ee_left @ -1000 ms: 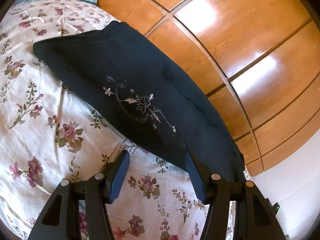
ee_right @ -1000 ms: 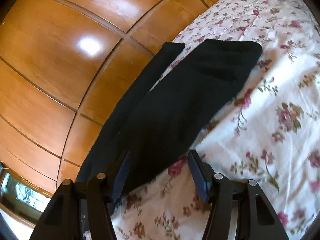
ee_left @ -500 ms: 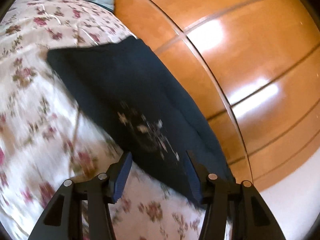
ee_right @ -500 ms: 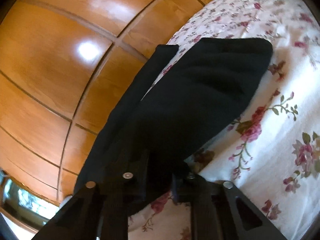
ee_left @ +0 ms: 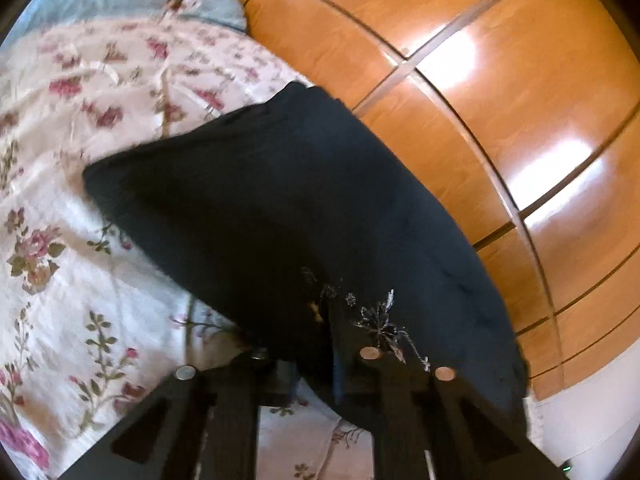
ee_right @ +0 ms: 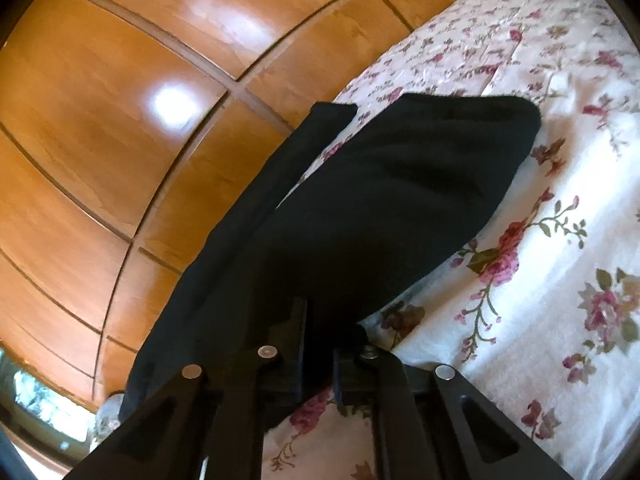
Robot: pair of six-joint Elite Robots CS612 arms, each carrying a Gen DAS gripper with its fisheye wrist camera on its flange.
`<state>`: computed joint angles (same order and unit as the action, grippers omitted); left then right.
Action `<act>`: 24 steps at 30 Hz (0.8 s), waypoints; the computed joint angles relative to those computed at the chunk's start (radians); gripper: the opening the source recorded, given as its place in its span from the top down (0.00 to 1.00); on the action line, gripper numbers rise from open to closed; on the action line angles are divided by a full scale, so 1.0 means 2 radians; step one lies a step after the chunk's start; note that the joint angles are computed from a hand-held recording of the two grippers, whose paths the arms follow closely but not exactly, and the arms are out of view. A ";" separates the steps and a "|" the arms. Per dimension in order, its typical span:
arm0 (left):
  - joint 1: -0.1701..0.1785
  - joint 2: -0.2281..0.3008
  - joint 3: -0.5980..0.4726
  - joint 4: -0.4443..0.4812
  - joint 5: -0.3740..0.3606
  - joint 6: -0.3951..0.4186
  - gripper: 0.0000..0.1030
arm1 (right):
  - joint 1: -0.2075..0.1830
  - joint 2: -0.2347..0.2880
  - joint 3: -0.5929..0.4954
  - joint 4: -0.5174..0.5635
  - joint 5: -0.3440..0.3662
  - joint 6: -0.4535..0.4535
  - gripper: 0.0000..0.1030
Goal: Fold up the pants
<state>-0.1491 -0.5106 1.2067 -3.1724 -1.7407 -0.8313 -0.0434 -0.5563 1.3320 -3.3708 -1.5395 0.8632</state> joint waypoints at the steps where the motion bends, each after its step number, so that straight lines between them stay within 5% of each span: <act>1: 0.004 0.001 0.002 -0.013 -0.013 -0.010 0.92 | 0.001 -0.002 0.002 -0.001 -0.009 0.000 0.92; 8: 0.014 -0.017 0.039 -0.084 -0.059 -0.037 0.94 | 0.002 -0.022 0.026 -0.007 -0.011 -0.016 0.92; 17: 0.012 -0.053 0.110 -0.108 -0.050 0.014 0.94 | 0.003 -0.054 0.081 -0.023 -0.010 -0.038 0.92; 24: 0.009 -0.074 0.155 -0.125 -0.028 0.010 0.94 | 0.008 -0.073 0.124 -0.039 -0.024 -0.041 0.92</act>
<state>-0.1304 -0.6579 1.5164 -3.4216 -1.7972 -0.8109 -0.0266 -0.7018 1.5806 -3.4493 -1.5885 0.7808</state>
